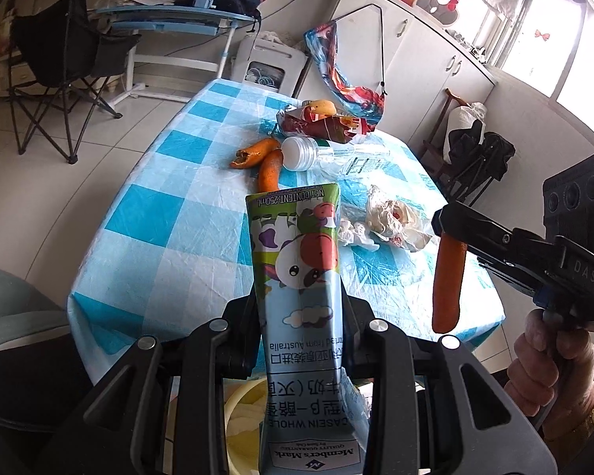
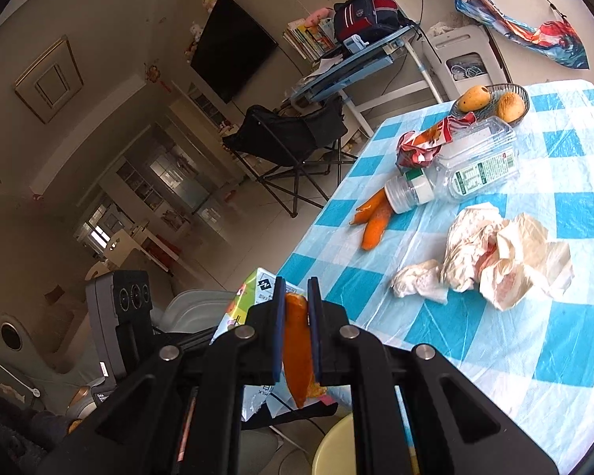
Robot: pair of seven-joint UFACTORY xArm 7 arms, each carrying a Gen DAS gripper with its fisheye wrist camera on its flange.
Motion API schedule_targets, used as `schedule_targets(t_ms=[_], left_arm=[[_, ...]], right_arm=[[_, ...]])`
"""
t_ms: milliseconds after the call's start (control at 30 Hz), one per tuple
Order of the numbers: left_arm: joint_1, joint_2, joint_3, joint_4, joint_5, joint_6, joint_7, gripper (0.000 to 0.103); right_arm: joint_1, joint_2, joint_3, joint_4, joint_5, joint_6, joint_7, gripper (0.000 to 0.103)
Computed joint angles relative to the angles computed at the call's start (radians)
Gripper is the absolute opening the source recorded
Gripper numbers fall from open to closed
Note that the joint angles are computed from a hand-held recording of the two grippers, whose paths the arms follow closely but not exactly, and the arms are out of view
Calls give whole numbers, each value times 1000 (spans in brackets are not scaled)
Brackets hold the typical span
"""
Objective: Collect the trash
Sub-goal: 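Carry carton and peel over the yellow bucket and open both tools to drop them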
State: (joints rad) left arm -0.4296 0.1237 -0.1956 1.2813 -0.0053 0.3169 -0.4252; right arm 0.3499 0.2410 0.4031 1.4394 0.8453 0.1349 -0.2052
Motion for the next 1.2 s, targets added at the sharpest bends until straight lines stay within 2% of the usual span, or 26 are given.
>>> schedule_targets(t_ms=[367,633,733,833,900,1033,1100,1200], left_arm=[[-17,-42,-10,-41,36,20,10,30],[-26,-72,-20,-73,49,38,25,30],[-29,-85,-25,-87,48,44,33,30],[-32,-92,-32,-93,23,62,67,30],[-34,-93,-38,-91,-17,90,118,30],[-44,-64,-53,-51,-95,201,248,30],[-58,-46,-56,-31,-70,249,263,30],[-76,-42,-56,-28,-24,272,259,31]], right_arm=[[36,-78,13,-104,129,-51,-15,12],[95,-126,-28,-173,132,-58,67,12],[117,-139,-53,-198,83,-46,145,15],[125,-152,-61,-222,75,-60,186,25],[129,-159,-66,-233,67,-74,203,33],[139,-168,-83,-252,-4,-91,278,35],[139,-173,-87,-267,-32,-101,313,36],[148,-194,-114,-307,-159,-113,446,38]])
